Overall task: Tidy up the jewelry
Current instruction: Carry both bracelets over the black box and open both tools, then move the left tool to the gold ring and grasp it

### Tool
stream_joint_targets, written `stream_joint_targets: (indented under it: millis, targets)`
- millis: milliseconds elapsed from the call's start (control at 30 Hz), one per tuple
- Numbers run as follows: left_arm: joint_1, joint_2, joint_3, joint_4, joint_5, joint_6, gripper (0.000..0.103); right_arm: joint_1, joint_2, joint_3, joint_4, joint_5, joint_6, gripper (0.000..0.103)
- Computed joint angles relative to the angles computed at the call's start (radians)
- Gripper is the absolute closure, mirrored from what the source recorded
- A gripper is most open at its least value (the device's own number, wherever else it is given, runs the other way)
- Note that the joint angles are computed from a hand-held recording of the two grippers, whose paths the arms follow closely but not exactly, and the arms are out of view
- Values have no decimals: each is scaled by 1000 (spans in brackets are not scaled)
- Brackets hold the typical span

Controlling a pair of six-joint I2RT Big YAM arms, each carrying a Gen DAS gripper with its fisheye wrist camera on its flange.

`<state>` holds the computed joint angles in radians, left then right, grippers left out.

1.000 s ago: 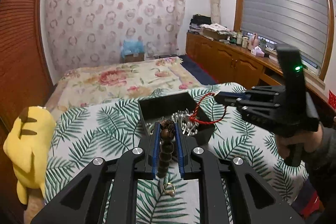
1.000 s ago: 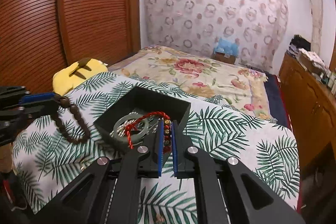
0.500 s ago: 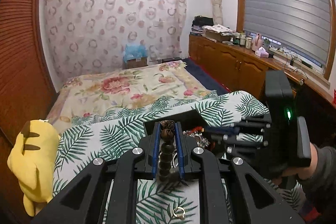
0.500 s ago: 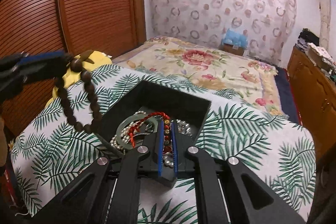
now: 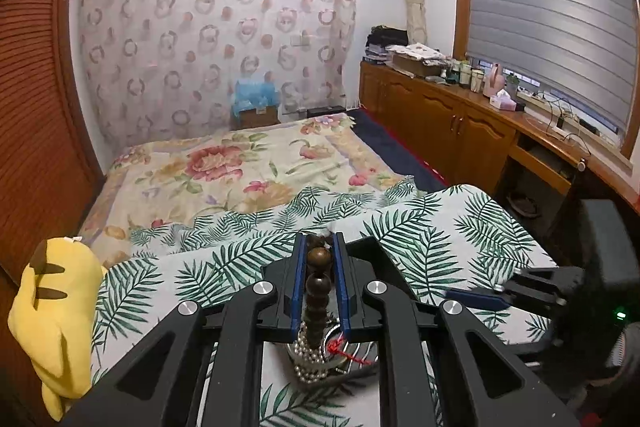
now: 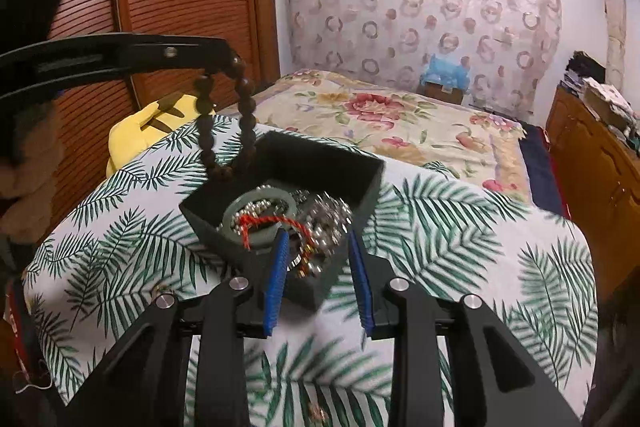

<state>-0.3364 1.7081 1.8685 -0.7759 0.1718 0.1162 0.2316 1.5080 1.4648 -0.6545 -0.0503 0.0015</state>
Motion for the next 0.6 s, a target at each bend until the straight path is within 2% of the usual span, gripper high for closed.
stream_joint_targets:
  millis: [300, 533, 600]
  targets:
    - [-21, 54, 58, -45, -19, 3, 91, -37, -57, -77, 22, 5, 21, 70]
    - [-28, 23, 3, -21, -47, 37, 90, -32, -79, -114, 33, 9, 22, 70]
    - [-27, 5, -21, -13, -44, 43, 87, -26, -90, -128, 38, 14, 22, 70]
